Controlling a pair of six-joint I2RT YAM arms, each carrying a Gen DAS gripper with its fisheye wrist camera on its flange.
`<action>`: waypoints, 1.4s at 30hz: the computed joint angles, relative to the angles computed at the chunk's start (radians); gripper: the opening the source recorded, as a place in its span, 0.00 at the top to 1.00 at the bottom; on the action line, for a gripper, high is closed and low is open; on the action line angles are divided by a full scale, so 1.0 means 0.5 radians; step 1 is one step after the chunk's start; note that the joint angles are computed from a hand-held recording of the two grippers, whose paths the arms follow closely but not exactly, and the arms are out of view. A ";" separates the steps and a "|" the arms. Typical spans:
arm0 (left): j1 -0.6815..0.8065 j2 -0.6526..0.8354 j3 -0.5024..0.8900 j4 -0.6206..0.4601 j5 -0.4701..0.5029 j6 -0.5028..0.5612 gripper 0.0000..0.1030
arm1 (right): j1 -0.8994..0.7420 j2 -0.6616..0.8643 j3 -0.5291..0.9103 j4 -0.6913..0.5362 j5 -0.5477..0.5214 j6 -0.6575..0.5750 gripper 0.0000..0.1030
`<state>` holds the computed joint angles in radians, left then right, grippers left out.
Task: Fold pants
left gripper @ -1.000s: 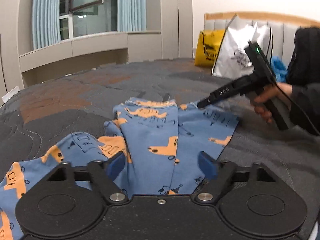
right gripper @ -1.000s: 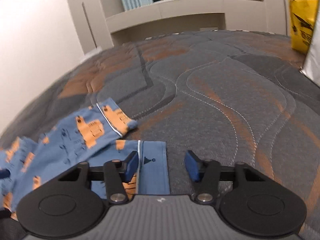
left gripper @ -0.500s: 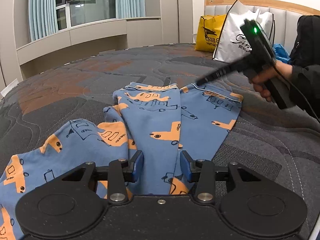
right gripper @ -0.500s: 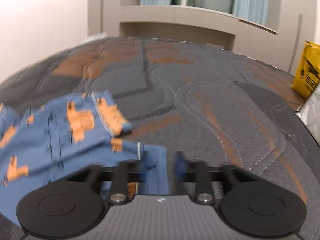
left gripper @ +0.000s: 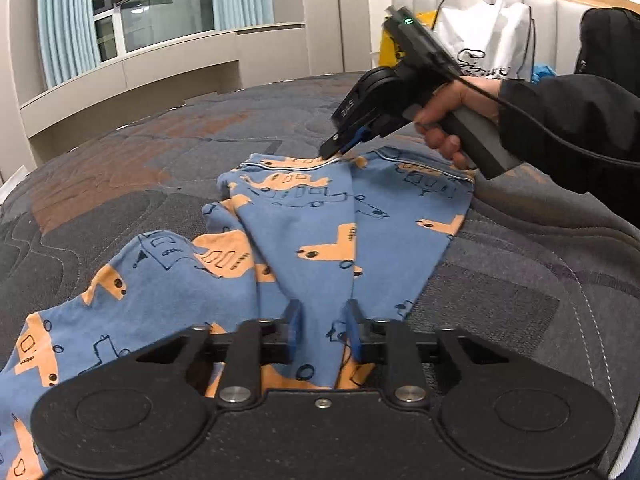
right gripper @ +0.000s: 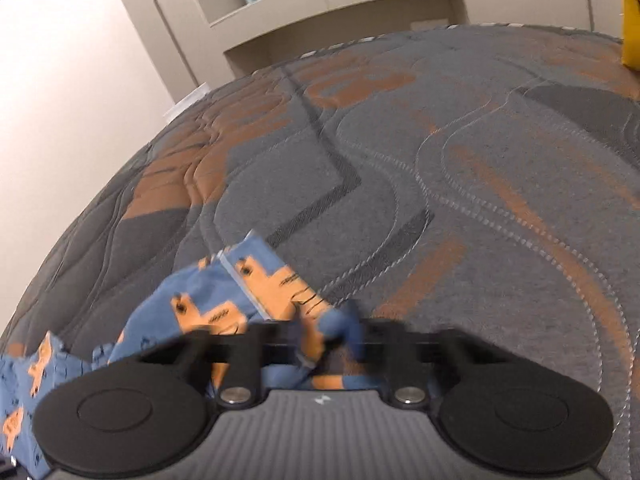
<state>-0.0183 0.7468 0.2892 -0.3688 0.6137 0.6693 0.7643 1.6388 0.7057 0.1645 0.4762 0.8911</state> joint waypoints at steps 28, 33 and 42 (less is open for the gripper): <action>0.088 -0.216 -0.008 -0.246 0.088 0.198 0.94 | 1.416 -0.253 -0.159 -1.673 1.198 1.877 0.92; 0.094 -0.204 -0.014 -0.238 0.114 0.139 0.82 | 1.361 -0.225 -0.213 -1.519 1.111 1.769 0.91; 0.846 -0.274 0.041 -0.466 0.706 0.011 0.35 | 1.200 0.112 0.315 -1.957 1.181 1.296 0.37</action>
